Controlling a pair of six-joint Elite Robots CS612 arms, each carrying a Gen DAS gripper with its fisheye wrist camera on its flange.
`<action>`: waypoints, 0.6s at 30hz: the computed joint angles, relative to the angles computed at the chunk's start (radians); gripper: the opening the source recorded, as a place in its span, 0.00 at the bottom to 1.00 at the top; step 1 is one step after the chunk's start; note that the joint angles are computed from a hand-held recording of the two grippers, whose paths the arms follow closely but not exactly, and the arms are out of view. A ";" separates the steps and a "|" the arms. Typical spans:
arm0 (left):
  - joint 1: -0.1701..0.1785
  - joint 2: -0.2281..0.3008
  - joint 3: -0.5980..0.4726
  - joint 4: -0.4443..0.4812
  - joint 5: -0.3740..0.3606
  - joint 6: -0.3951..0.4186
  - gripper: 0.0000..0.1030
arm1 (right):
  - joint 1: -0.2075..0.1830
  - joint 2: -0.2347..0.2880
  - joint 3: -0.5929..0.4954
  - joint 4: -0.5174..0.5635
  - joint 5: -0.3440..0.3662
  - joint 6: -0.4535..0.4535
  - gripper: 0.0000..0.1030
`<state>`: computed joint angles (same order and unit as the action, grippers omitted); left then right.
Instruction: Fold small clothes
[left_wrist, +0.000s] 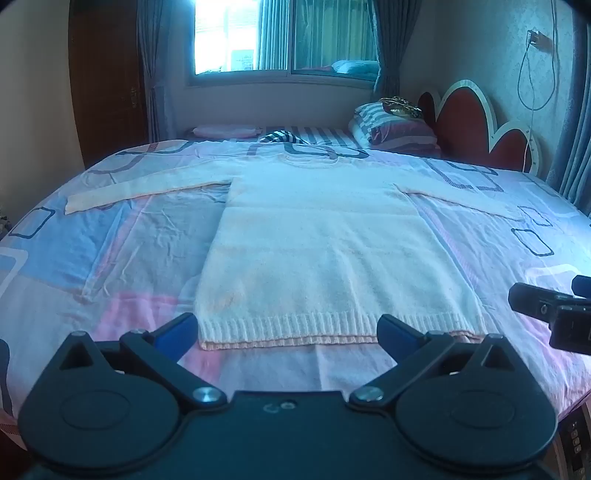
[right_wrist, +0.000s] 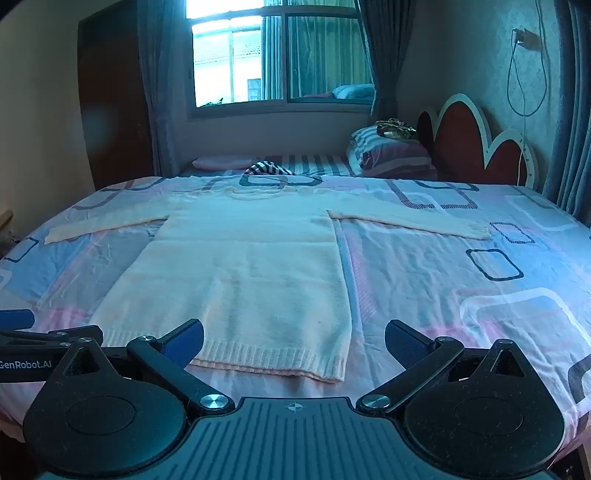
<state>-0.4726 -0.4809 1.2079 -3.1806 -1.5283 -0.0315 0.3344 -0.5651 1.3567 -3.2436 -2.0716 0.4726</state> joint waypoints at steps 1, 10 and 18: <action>0.001 0.000 0.001 -0.005 -0.002 -0.002 0.99 | 0.000 -0.001 -0.001 0.006 -0.001 -0.001 1.00; 0.001 0.005 -0.002 -0.011 -0.007 -0.007 0.99 | -0.003 -0.011 0.007 0.008 0.008 -0.008 1.00; 0.003 0.005 -0.009 0.002 -0.009 -0.002 0.99 | 0.003 -0.003 -0.006 0.022 -0.011 -0.008 1.00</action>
<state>-0.4699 -0.4763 1.1988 -3.1788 -1.5373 -0.0339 0.3377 -0.5682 1.3503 -3.2215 -2.0828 0.4648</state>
